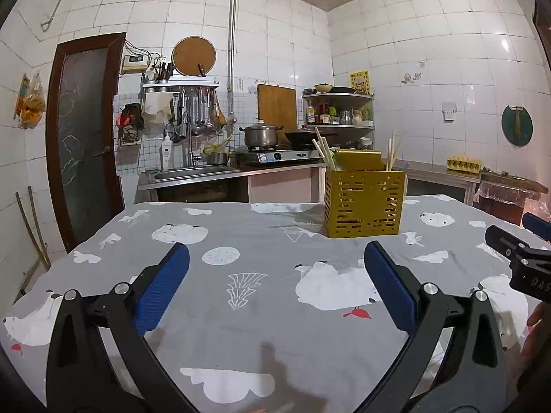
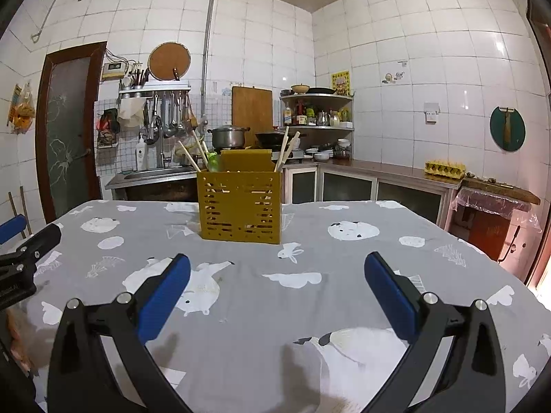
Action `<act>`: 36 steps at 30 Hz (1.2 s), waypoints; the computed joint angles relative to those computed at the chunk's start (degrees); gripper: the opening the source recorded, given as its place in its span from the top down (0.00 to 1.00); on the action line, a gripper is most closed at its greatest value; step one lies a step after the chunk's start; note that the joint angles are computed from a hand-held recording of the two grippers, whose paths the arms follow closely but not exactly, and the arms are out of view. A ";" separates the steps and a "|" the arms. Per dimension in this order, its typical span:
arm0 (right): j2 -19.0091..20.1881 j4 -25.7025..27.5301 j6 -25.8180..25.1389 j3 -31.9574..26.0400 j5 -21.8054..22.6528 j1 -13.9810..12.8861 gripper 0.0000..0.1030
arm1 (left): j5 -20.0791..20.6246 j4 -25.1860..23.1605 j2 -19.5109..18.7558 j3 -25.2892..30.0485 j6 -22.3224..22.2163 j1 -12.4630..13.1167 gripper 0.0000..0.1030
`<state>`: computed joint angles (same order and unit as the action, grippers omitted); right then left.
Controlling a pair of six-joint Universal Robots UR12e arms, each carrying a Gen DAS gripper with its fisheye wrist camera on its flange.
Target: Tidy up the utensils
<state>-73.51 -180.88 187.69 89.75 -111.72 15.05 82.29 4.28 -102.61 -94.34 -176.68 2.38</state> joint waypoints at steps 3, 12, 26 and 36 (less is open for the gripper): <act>-0.12 -0.14 0.59 0.17 0.26 -0.13 0.04 | -0.13 -0.83 0.12 0.12 -0.18 0.05 0.05; -0.16 -0.56 0.30 0.38 0.01 0.00 0.04 | -0.12 -1.35 0.18 0.14 -0.72 0.12 0.05; -0.43 -1.15 0.07 0.69 -0.19 0.06 0.04 | 0.03 -1.44 0.07 0.30 -0.94 0.00 0.05; -0.42 -1.13 0.26 0.62 -0.17 0.01 0.04 | 0.26 -0.47 0.06 -0.06 -0.42 -0.16 0.05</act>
